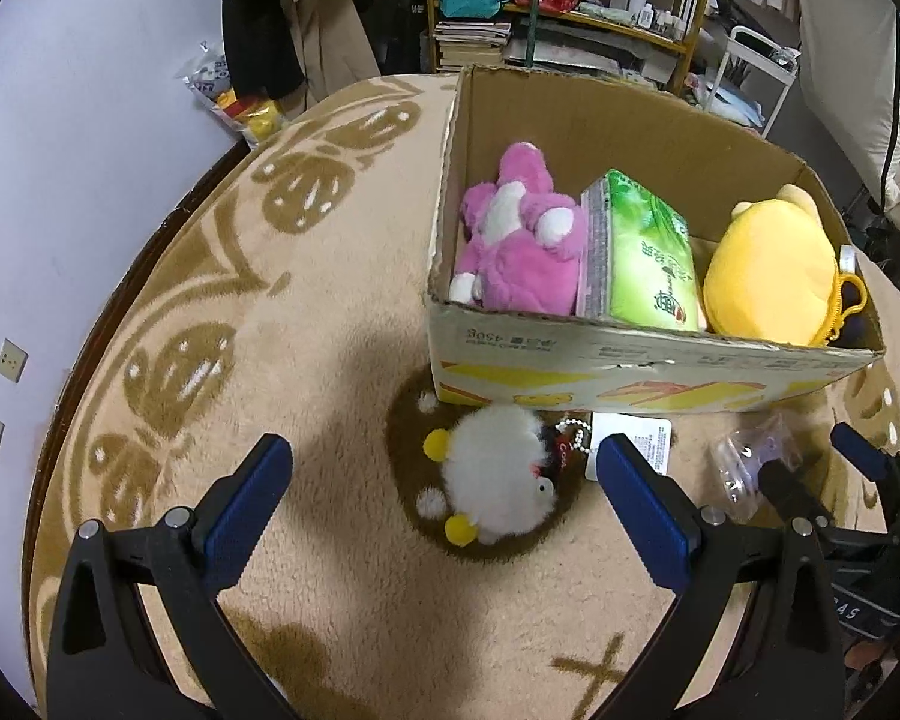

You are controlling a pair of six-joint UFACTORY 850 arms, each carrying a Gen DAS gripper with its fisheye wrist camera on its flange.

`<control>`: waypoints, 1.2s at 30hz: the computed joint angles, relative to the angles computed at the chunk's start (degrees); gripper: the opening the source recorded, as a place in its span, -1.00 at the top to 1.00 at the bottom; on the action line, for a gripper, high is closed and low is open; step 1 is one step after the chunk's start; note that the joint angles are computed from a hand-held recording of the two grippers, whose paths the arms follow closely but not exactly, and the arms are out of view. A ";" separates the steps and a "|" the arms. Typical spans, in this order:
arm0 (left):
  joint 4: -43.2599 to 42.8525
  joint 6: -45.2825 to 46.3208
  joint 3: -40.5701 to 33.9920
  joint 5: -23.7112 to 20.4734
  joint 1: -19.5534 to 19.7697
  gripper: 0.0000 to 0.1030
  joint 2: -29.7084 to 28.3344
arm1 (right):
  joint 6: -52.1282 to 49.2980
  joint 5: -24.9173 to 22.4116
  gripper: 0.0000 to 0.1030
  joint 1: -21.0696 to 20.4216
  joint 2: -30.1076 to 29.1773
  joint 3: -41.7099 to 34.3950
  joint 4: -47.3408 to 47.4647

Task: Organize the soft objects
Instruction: 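Grasp the white plush keychain with the left tool while the right tool grasps the purple plush bag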

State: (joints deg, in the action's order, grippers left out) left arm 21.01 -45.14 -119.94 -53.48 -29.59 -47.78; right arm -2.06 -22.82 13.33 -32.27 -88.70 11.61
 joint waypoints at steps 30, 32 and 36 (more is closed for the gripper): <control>-3.22 5.91 -13.63 -9.46 0.75 -0.95 -11.47 | 8.83 -5.79 -1.00 1.75 -8.78 -7.77 -8.75; -3.63 5.87 -13.19 -9.25 0.63 -0.95 -11.29 | 8.71 -5.93 -1.00 1.91 -8.97 -7.94 -8.86; -4.24 6.54 -13.97 -9.88 0.49 -0.95 -11.96 | 10.99 -5.75 -1.00 2.86 -9.05 -7.73 -12.12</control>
